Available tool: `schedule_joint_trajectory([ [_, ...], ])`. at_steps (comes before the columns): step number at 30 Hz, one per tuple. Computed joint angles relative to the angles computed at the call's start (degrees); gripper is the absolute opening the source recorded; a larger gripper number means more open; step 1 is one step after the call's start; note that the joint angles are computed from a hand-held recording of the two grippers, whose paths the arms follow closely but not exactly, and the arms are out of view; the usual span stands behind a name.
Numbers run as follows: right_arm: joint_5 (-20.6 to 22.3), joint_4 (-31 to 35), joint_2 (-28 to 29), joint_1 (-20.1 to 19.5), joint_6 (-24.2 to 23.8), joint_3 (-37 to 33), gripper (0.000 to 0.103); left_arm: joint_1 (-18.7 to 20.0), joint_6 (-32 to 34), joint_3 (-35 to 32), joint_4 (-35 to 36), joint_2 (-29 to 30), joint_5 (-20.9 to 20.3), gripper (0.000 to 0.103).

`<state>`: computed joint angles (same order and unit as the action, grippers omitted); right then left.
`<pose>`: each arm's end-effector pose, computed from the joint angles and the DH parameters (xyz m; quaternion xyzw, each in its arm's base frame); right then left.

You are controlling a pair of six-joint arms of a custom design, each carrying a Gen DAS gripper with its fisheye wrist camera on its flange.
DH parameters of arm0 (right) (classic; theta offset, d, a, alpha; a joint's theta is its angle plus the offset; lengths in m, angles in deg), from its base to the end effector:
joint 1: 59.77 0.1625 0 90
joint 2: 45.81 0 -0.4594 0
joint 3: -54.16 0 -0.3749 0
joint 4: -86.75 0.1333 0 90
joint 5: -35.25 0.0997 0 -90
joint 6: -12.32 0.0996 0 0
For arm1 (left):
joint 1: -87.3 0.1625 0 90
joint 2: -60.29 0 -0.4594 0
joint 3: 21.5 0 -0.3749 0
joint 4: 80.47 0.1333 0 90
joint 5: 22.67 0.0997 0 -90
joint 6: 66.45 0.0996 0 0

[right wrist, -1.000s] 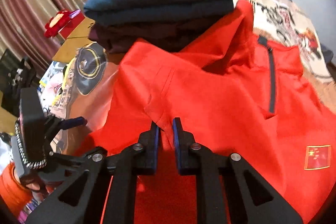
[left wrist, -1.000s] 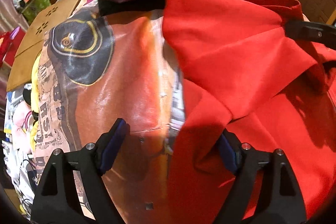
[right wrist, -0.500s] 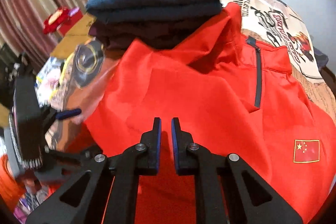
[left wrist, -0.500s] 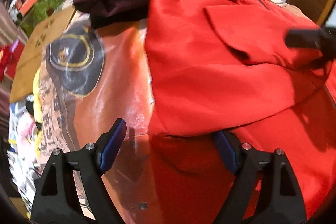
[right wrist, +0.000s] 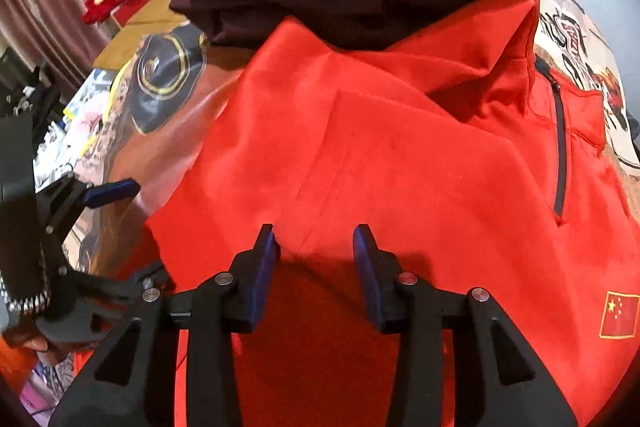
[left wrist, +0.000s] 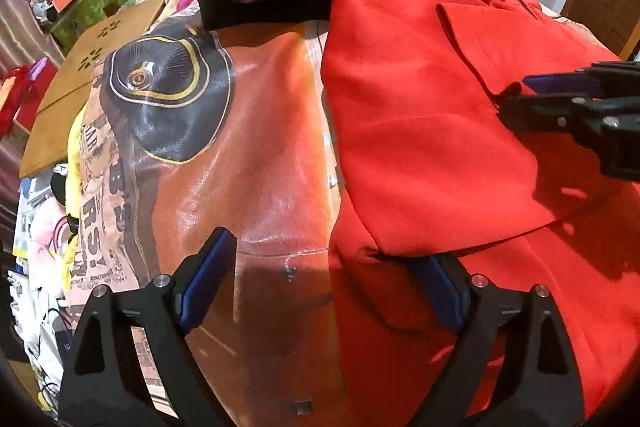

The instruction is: Fold large clothes

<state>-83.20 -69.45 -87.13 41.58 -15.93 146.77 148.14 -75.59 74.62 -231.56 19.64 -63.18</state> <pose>0.2216 -0.6678 0.1143 0.2956 -0.9151 0.0886 0.2595 -0.1423 -0.6840 0.0983 0.1375 0.8968 -0.1792 0.3803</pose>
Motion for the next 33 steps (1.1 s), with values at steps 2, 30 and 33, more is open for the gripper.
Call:
schedule_joint_trajectory([
  [2, -0.54, -1.13, 0.07, 0.0, -0.11, 0.12, 0.014, 0.08, -0.11, 0.41, -0.92, -0.06, -0.32, 0.09],
  [30, 1.2, -21.55, -26.55, -7.49, 11.71, 14.31, 0.01, -0.1, -9.99, -1.68, 6.93, -0.27, 5.28, 0.091],
  [33, 2.67, -19.21, -29.63, -10.41, 14.89, 17.78, 0.01, -0.22, -9.7, -1.68, 7.62, 0.03, 6.12, 0.091],
])
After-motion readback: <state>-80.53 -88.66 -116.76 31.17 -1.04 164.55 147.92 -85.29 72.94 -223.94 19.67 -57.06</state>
